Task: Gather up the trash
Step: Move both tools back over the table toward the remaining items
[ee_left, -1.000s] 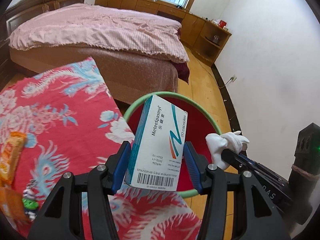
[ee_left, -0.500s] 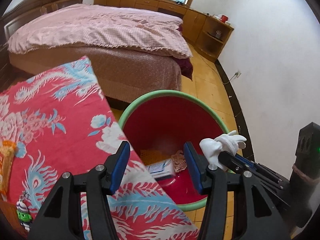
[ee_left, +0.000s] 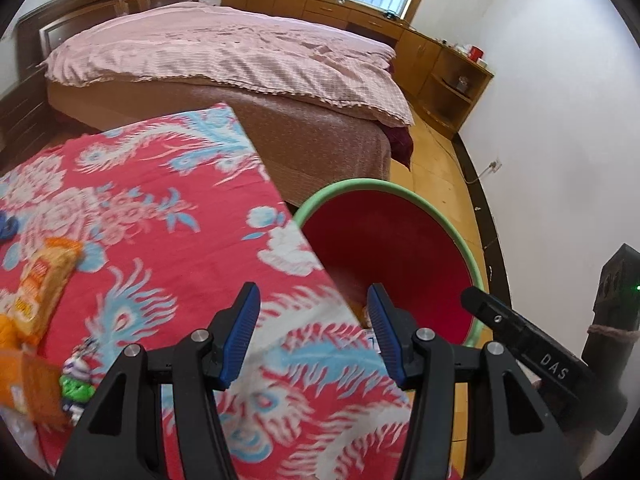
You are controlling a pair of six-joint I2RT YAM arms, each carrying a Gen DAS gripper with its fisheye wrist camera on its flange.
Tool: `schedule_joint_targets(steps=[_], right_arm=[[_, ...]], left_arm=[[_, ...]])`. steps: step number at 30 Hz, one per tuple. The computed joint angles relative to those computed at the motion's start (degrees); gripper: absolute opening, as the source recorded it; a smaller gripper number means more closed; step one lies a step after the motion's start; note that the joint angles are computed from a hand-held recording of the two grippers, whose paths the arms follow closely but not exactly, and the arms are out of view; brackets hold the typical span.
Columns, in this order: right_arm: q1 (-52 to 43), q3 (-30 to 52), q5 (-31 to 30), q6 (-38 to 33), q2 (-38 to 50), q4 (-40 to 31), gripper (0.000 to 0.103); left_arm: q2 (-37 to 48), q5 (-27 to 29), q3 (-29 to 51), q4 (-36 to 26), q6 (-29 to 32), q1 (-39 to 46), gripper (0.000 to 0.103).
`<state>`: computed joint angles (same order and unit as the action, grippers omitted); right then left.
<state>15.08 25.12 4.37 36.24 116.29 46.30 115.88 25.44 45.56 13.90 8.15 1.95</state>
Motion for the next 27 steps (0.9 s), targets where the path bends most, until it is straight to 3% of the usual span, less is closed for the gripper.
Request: schedule_joint_targets(steps=[9, 27], right_arm=[[7.23, -2.17, 3.88, 3.29, -8.15, -4.59, 0.069], [24.87, 1.25, 13.6, 10.6, -16.54, -16.6, 0.076]], left_arm=[[-6.97, 2.73, -5.22, -1.46, 1.96, 8.1, 0.055], [-18.58, 11.23, -10.76, -10.21, 12.88, 26.42, 0.055]])
